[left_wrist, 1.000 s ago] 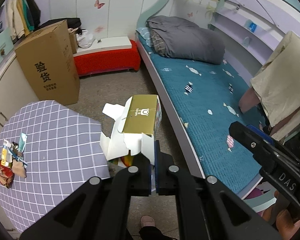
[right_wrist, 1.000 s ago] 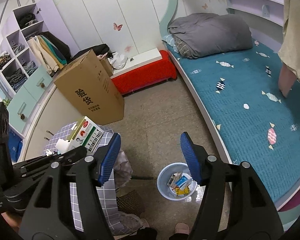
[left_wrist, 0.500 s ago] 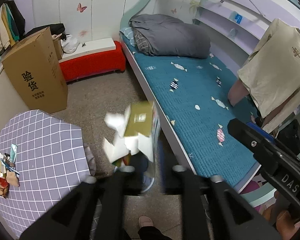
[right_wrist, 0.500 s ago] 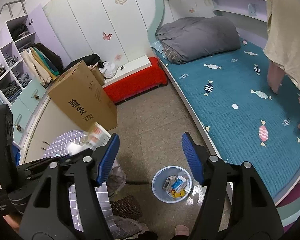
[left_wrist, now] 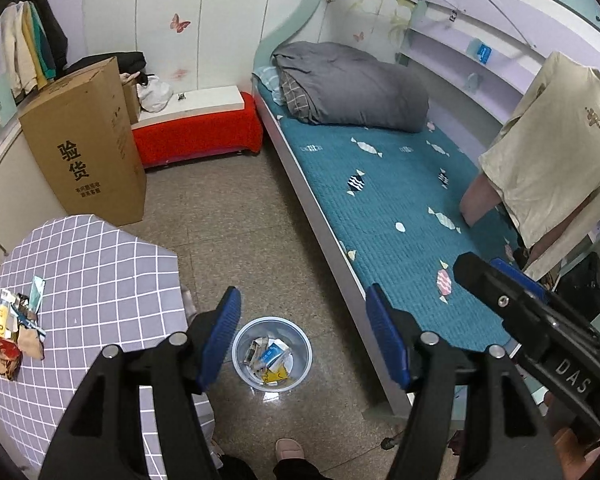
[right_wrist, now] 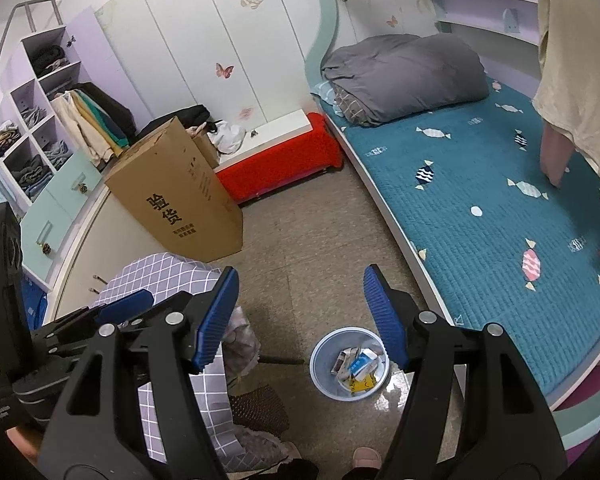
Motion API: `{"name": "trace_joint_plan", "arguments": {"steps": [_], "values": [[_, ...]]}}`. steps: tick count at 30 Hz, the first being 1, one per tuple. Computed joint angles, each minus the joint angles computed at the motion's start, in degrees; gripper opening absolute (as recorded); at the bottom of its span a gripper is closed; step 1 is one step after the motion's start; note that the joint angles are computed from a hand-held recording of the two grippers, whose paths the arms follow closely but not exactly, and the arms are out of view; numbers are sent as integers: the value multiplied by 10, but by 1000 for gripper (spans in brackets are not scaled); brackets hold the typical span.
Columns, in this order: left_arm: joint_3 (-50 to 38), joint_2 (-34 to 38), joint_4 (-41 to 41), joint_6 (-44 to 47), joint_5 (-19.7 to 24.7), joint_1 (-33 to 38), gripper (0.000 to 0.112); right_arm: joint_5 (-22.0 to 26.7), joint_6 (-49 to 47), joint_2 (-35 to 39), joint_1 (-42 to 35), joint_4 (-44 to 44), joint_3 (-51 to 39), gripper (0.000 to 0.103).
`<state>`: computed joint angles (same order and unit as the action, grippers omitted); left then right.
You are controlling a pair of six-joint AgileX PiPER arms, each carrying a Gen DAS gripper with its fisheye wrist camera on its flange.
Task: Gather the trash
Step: 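Move both open tools back over the trash on the table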
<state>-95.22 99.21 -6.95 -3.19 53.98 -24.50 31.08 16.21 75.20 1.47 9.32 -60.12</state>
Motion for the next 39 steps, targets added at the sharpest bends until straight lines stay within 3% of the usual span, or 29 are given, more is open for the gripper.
{"name": "trace_joint_plan", "arguments": {"steps": [10,22,31,35,39], "values": [[87,-72,6,-12,-25,41,64,3,37,9,76,-37,-17,65],[198,-159,-31,20,-33,231,64,13,23,135,228,-26,-133,66],[190,-131,-93,122,-2,437,65,63,29,299,329,-13,-326,66],[144,-77,-108,162,22,522,67,98,41,384,361,-11,-433,66],[78,-2,-117,186,51,591,67,166,63,499,387,-13,-597,66]]}}
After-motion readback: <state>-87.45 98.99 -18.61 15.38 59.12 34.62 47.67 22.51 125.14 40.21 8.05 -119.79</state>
